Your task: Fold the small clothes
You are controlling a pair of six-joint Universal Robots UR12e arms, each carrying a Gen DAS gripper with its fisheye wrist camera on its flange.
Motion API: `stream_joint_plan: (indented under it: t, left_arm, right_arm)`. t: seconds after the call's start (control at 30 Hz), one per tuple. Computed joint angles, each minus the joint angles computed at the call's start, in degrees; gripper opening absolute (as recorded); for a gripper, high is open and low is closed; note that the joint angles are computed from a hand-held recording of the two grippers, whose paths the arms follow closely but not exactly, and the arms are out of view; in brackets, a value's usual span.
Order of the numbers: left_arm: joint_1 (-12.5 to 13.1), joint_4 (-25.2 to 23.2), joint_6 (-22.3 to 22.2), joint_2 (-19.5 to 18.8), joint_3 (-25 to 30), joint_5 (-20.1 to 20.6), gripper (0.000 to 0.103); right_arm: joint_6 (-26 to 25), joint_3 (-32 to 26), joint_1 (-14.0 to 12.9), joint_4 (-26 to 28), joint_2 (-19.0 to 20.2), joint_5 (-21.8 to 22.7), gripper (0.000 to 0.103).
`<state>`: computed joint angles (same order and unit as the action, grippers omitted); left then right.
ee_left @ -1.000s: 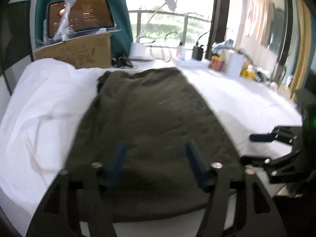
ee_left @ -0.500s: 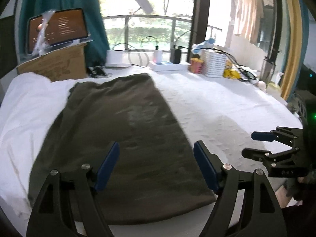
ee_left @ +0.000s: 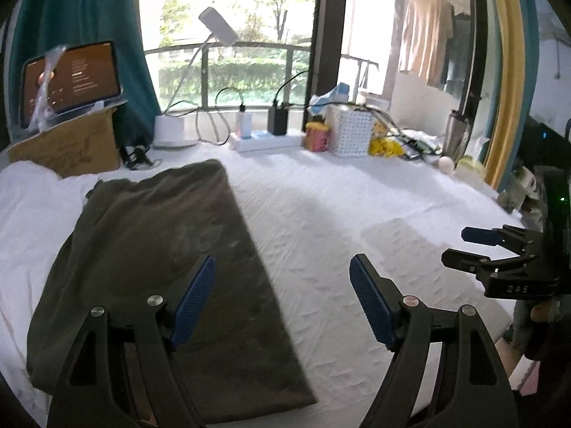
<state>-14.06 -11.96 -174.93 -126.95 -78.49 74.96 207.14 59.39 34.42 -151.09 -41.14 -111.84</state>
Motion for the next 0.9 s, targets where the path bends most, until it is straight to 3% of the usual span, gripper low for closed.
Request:
stream_joint_plan:
  t: [0.2,0.4,0.9]
  left_arm:
    - [-1.2,4.7,0.4,0.1,0.1,3.2,0.08]
    - [-1.3,7.9,0.3,0.0,1.1,0.4,0.08]
    - [-2.1,17.5,0.7,-0.3,3.5,2.2,0.08]
  right_arm:
    - [1.0,3.0,-0.3,-2.4,-2.0,-3.1,0.075]
    - [0.9,4.8,-0.5,-4.8,-3.6,-6.6,0.075]
    - [-4.4,4.5,0.3,-10.8,-4.9,-14.7,0.075]
